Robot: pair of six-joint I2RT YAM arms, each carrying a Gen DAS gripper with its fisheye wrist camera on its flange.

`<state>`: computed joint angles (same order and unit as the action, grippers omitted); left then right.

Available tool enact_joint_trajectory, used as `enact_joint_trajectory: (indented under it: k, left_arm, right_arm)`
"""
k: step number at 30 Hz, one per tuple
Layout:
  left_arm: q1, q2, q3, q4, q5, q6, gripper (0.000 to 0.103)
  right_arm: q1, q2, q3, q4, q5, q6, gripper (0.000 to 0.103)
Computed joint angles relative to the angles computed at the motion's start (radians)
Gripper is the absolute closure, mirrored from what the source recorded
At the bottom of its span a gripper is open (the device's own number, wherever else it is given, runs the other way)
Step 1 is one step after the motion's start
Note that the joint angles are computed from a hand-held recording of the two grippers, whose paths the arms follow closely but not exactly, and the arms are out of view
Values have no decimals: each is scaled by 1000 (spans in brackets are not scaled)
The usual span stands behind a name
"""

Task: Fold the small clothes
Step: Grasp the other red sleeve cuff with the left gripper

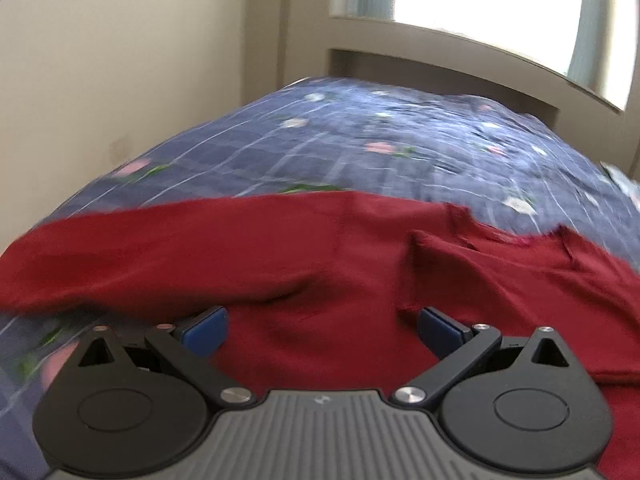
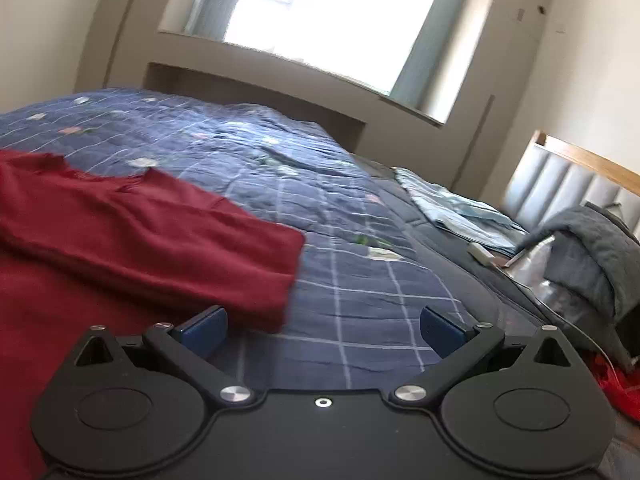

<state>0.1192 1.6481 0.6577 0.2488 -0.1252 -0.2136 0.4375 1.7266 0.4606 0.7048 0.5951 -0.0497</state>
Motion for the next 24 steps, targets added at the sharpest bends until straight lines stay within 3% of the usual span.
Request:
enact_joint_trajectory:
  k: [4,8,13,16,19,21,23,24]
  left_arm:
    - [211,-195,-69,-125,181,31,0]
    - [468,-243,-53,-232,303,104,0]
    - [742,-62,77,-257,376,87,0]
    - [865,63,172,-250,546,15,1]
    - [888,113,220,-205,609,-67,1]
    - [881,149,252,-186,608,-133,10]
    - [877,173,256,-150,592,-201,28]
    - [872,183,257,-132,582,-240,32]
  right_arm:
    - [49,-128,-54,-68,-45,7,1]
    - [122,-248,-76,-196,-100,57,1]
    - [254,-300,-63,-299,-105,164,1]
    - [335,-280,-44,-323,-84,227,1]
    - [401,-240,-11,-351,-57,283,1]
    - [424,-218,12,-378,-51,300,1]
    - [441,-204,30,-400,-46,297,1]
    - [447,-205,33,-409,-44,292,1]
